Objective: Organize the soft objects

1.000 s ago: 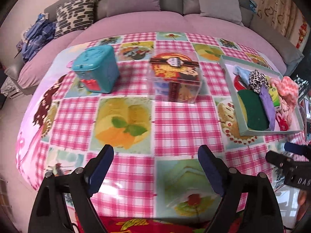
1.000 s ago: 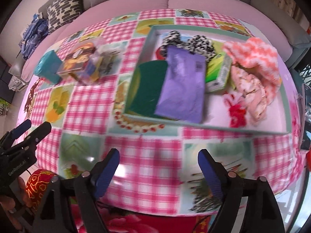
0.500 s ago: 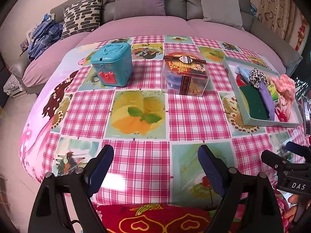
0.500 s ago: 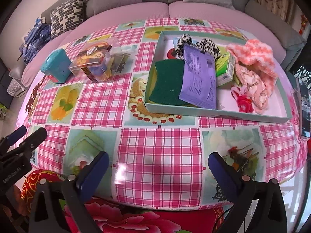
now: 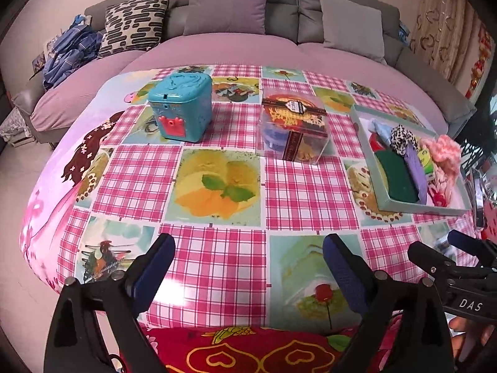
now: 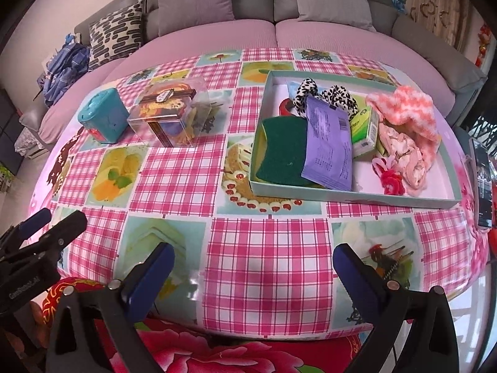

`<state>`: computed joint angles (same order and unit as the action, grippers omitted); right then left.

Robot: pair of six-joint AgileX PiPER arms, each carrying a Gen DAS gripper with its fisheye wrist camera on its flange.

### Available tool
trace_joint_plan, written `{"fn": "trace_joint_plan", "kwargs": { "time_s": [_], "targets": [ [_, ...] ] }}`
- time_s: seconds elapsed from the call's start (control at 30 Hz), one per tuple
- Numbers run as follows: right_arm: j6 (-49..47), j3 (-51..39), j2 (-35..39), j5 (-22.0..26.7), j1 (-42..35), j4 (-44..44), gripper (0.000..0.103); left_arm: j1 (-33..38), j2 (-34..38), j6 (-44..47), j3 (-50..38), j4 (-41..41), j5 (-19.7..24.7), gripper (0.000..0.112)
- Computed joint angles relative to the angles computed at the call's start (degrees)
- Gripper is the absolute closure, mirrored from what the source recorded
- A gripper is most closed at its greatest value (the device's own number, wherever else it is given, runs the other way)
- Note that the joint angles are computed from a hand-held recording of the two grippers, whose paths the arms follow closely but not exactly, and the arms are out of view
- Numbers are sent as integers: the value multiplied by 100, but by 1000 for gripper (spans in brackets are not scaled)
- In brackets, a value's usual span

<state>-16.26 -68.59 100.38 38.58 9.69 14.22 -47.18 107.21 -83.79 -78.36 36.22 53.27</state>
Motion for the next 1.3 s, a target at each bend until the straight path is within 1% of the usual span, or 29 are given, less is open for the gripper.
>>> {"fn": "trace_joint_plan", "kwargs": {
  "time_s": [0.17, 0.3, 0.37, 0.53, 0.67, 0.87, 1.3],
  "targets": [
    [154, 94, -63, -199, 28, -98, 0, -22, 146, 144, -204, -102, 352, 16],
    [282, 190, -97, -326, 66, -217, 0, -114, 415, 189, -583, -72, 1004, 16],
    [333, 220, -117, -378, 71, -257, 0, -136, 438, 163, -606, -38, 1109, 16],
    [555, 327, -173, -547, 126, -480, 0, -45, 343, 201, -425, -161, 847, 16],
    [684, 394, -227, -644, 189, -630, 0, -49, 355, 194, -432, -202, 799, 16],
    [774, 374, -174, -605, 142, -650, 0, -87, 427, 250, -531, -191, 912, 16],
    [777, 372, -127, -587, 124, -633, 0, -24, 469, 324, -551, -299, 869, 16]
  ]
}}
